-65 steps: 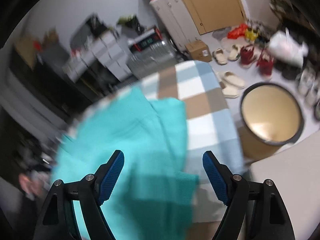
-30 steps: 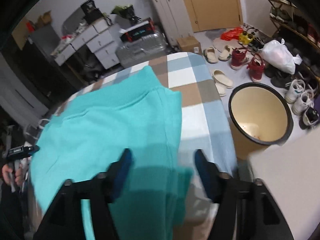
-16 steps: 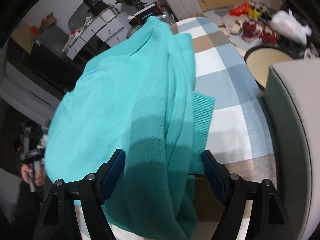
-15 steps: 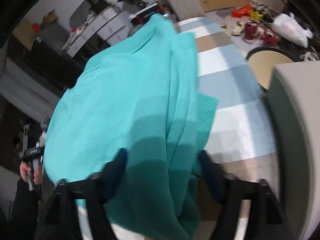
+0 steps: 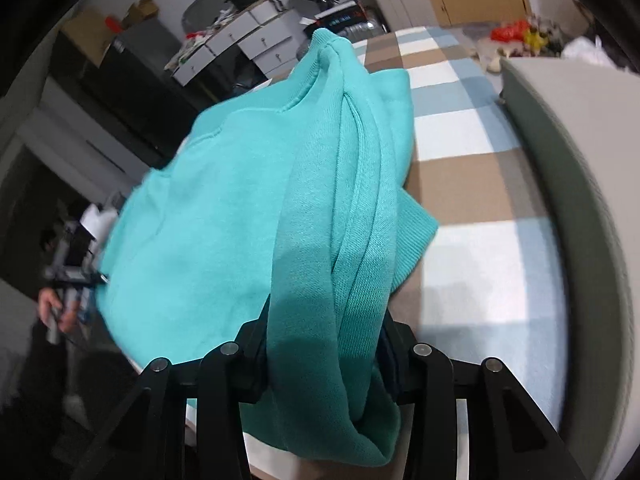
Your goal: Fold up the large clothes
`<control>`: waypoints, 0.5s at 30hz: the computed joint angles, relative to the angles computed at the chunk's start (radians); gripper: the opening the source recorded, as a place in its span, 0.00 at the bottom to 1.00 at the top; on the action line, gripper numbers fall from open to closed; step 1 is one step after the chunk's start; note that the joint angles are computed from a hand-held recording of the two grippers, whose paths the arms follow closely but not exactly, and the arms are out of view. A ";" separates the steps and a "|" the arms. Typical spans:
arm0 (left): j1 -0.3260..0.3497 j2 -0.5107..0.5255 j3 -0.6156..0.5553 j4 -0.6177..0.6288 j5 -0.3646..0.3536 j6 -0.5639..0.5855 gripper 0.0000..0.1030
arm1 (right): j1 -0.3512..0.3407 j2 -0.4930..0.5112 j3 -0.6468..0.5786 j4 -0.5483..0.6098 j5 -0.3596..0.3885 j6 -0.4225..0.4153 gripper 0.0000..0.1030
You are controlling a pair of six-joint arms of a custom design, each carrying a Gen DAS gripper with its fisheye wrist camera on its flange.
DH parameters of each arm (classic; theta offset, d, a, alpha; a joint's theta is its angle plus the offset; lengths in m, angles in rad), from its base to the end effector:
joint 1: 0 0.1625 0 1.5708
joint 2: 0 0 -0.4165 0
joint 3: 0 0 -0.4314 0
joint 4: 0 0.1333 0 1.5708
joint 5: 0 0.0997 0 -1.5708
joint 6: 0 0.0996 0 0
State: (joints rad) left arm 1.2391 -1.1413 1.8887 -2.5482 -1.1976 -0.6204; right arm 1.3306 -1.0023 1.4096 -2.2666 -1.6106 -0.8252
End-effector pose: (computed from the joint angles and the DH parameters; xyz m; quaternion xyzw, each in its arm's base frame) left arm -0.0376 -0.6302 0.1804 -0.1615 0.9629 -0.1847 0.1121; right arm -0.0514 -0.7536 0.2756 0.2826 -0.9482 0.1138 0.0900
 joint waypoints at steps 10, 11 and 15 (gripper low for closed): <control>-0.222 -0.098 0.080 0.159 0.552 -0.133 0.40 | 0.105 -0.121 0.204 -0.481 -0.194 -0.099 0.52; -0.252 -0.083 0.081 0.132 0.610 -0.084 0.44 | 0.110 -0.158 0.235 -0.474 -0.129 -0.109 0.52; -0.261 -0.004 0.064 -0.102 0.458 0.162 0.66 | 0.162 -0.214 0.311 -0.384 -0.017 -0.122 0.61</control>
